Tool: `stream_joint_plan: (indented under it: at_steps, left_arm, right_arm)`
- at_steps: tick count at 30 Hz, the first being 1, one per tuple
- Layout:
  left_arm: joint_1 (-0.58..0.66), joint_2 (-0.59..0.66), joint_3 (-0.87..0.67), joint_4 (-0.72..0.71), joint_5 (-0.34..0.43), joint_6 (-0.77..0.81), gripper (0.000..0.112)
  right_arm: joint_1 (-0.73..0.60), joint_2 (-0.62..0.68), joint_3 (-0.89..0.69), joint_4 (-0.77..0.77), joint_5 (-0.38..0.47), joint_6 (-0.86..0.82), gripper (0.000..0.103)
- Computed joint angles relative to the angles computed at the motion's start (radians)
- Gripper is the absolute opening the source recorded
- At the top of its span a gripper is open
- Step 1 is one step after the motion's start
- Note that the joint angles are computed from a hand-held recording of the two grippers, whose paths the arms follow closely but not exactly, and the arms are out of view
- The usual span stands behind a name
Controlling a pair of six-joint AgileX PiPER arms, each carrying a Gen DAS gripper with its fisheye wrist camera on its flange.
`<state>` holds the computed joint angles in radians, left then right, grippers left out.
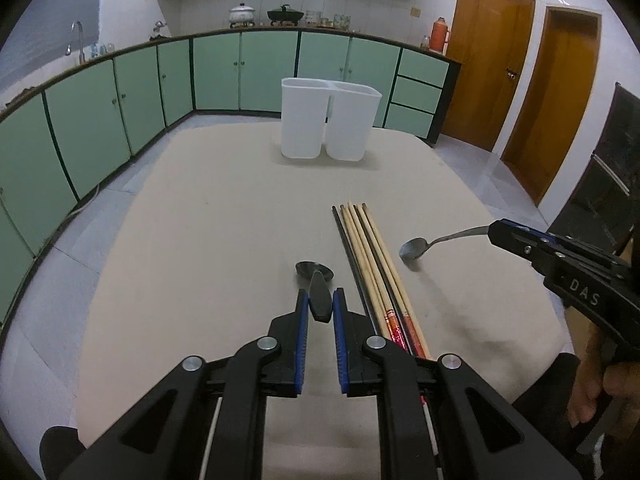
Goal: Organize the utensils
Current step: 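Lift both spoons and carry them toward the white utensil holder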
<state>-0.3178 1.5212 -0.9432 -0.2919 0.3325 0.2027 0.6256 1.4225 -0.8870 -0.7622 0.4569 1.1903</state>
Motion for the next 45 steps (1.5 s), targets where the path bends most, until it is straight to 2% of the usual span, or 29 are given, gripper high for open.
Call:
stream_joint_plan:
  at_steps: [3,11,15,17,19,26,30,33,37,39,41,45]
  left_arm:
    - [0.028,-0.009,-0.019,-0.068,0.036,0.073,0.012]
    - [0.081,-0.017,-0.081,-0.158,0.139,0.181,0.012]
    - [0.097,-0.02,-0.118,-0.166,0.166,0.215,0.011]
    - [0.108,-0.007,-0.15,-0.174,0.193,0.232,0.003]
    - [0.126,0.002,-0.174,-0.195,0.22,0.252,0.003]
    - [0.15,-0.003,-0.168,-0.224,0.218,0.273,0.003]
    - [0.165,0.007,-0.198,-0.252,0.239,0.296,0.003]
    - [0.165,0.026,-0.256,-0.245,0.246,0.29,0.003]
    - [0.166,0.097,-0.412,-0.233,0.273,0.285,0.003]
    - [0.161,0.163,-0.55,-0.214,0.313,0.261,0.003]
    - [0.148,0.252,-0.728,-0.167,0.355,0.217,0.003]
    - [0.131,0.441,-1.095,-0.116,0.455,0.138,0.003]
  right_arm:
    - [-0.011,-0.002,-0.029,0.063,0.027,-0.088,0.002]
    - [-0.056,-0.009,-0.101,0.25,0.067,-0.304,0.002]
    - [-0.072,-0.009,-0.154,0.326,0.101,-0.404,0.002]
    - [-0.078,-0.003,-0.184,0.354,0.12,-0.444,0.002]
    - [-0.083,-0.003,-0.208,0.375,0.135,-0.476,0.002]
    - [-0.079,-0.006,-0.229,0.381,0.147,-0.49,0.002]
    - [-0.11,-0.005,-0.245,0.463,0.136,-0.572,0.002]
    - [-0.148,0.021,-0.311,0.548,0.144,-0.672,0.002]
    - [-0.193,0.098,-0.486,0.623,0.207,-0.801,0.002]
    - [-0.213,0.165,-0.619,0.641,0.259,-0.858,0.002]
    - [-0.239,0.232,-0.752,0.662,0.308,-0.912,0.002]
    - [-0.294,0.427,-1.133,0.716,0.441,-1.005,0.002]
